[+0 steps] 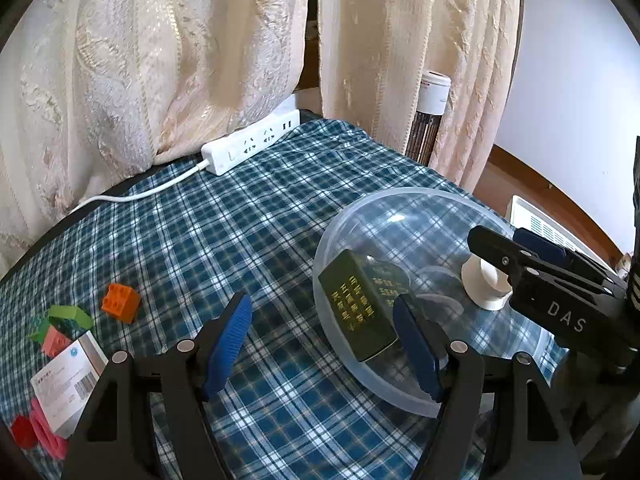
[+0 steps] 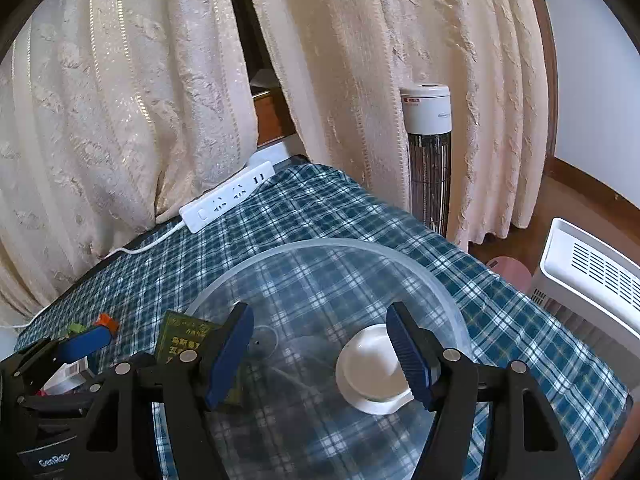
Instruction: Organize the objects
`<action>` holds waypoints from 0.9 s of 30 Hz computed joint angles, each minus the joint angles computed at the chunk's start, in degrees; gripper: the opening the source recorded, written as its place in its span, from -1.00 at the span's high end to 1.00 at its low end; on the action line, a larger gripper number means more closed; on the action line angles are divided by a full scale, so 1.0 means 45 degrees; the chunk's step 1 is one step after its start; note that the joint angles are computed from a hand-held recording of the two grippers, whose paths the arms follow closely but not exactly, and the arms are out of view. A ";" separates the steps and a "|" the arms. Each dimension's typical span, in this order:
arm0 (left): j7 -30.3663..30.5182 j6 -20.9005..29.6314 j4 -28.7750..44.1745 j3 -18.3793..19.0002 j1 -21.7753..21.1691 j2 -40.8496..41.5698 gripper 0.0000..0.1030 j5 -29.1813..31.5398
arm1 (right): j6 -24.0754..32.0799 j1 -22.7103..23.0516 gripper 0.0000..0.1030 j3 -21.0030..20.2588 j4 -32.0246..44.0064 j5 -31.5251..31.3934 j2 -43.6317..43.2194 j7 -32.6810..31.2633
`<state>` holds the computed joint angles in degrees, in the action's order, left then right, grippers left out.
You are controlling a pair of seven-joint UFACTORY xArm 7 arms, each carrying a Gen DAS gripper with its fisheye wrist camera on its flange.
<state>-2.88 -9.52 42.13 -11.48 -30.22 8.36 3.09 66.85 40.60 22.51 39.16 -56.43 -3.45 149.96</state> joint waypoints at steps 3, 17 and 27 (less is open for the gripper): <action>-0.0119 0.0022 -0.0162 -0.0513 0.0604 -0.0145 -0.44 0.0148 | -0.0009 0.0019 -0.40 0.0001 0.0199 -0.0134 0.0151 -0.0012; -0.0595 -0.0011 -0.0947 -0.0318 0.1501 -0.0842 -0.47 0.0349 | 0.0139 0.0375 -0.44 -0.0307 0.1314 -0.0672 0.1065 -0.0195; -0.0673 -0.0162 -0.1570 0.0024 0.2001 -0.1402 -0.47 0.0392 | 0.0294 0.0667 -0.44 -0.0564 0.2191 -0.1133 0.1651 -0.0641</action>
